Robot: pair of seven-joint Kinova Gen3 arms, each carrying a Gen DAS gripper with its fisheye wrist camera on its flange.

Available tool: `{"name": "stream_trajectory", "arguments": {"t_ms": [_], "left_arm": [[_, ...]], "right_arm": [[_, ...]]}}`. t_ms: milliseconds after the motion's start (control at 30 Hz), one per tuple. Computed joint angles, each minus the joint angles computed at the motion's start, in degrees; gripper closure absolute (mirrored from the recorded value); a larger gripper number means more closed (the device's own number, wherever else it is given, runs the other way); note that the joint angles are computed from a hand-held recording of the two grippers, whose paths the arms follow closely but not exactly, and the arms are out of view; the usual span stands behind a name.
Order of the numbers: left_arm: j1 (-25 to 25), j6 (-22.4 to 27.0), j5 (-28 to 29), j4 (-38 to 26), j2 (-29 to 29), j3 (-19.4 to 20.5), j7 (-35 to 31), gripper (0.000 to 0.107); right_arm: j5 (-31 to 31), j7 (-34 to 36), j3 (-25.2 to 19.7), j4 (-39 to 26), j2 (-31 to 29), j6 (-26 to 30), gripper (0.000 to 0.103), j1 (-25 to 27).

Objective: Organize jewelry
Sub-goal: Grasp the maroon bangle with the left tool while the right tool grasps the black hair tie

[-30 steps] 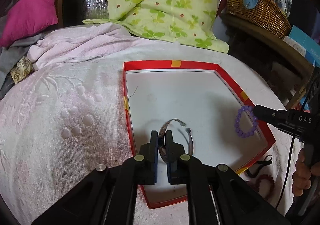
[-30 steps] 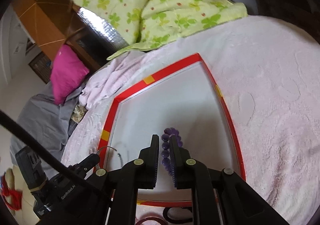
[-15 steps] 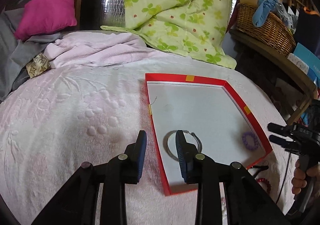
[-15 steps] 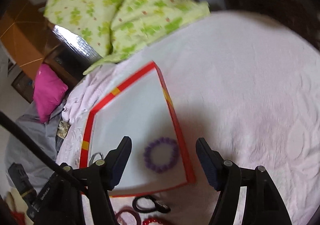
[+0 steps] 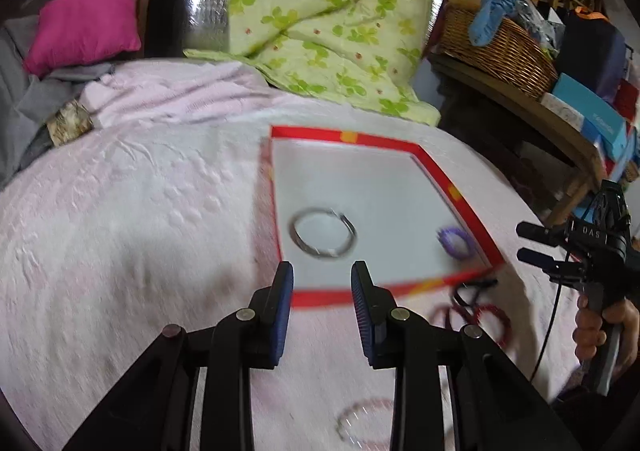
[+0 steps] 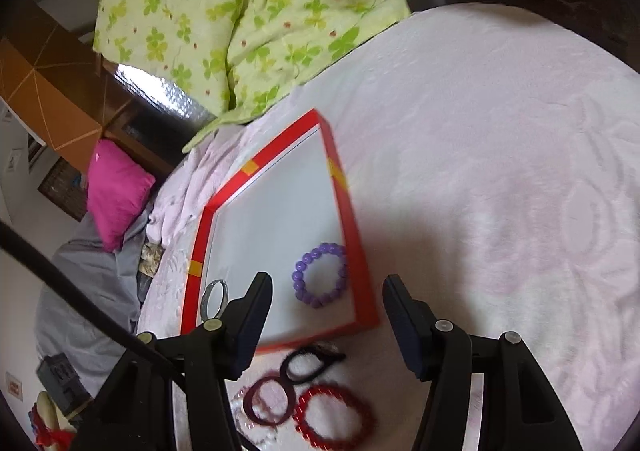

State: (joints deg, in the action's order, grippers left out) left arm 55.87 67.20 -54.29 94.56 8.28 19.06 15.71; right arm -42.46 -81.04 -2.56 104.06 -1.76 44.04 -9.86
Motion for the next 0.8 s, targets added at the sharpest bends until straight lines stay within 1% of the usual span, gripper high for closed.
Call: {"name": "stream_trajectory", "arguments": {"t_ms": [33, 100, 133, 167, 233, 300, 400, 467, 500, 567, 667, 800], "left_arm": [[0.00, -0.78, 0.39, 0.16, -0.01, 0.20, -0.37, 0.077], [0.04, -2.78, 0.97, 0.24, 0.05, 0.54, -1.80, 0.077], [-0.04, -4.27, 1.12, 0.31, 0.02, 0.62, -2.81, 0.077], [-0.15, -6.11, 1.08, 0.49, -0.06, 0.64, -3.90, 0.077], [-0.62, -10.02, 1.32, 0.80, -0.11, 0.48, -5.98, 0.077], [-1.52, -14.08, 2.43, 0.93, 0.02, -0.01, -7.85, 0.077], [-2.83, -19.84, 3.99, 1.32, 0.31, -1.11, -9.77, 0.077], [-3.37, -22.13, 5.03, 0.98, 0.90, -1.86, -11.08, 0.077], [-3.55, -22.93, 5.70, 0.73, 1.16, -2.18, -11.91, 0.077], [-3.95, -24.45, 7.46, 0.09, 1.85, -2.78, -13.92, 0.077], [-4.87, -27.20, 10.65, -0.16, 2.27, -3.67, -17.79, 0.077], [-6.58, -31.57, 15.86, 0.01, 2.47, -4.35, -24.57, 0.077]], "right_arm": [[-0.90, 1.03, 0.64, 0.91, -0.98, 0.89, 0.042, 0.54], [-2.39, 3.16, 1.92, 2.57, -2.75, 2.87, 0.045, 1.23], [-3.16, 4.23, 2.56, 3.37, -3.50, 3.80, 0.049, 1.45], [-4.23, 5.58, 3.32, 4.27, -4.22, 4.83, 0.052, 1.65], [-6.00, 8.19, 4.59, 5.34, -4.99, 7.14, 0.055, 1.94], [-6.72, 9.78, 4.99, 5.72, -5.18, 8.22, 0.056, 2.13], [-8.36, 11.68, 5.48, 5.72, -4.25, 9.41, 0.056, 2.55], [-10.36, 12.92, 5.45, 5.13, -2.23, 11.01, 0.060, 2.92], [-10.57, 12.97, 4.99, 4.67, -1.31, 11.67, 0.060, 3.13], [-9.76, 12.40, 3.57, 3.62, 0.26, 12.20, 0.060, 3.19], [-6.59, 10.24, 0.90, 2.07, 1.56, 10.17, 0.060, 2.08], [-2.76, 7.67, -1.07, 0.11, 3.40, 8.71, 0.060, 0.69]]}}
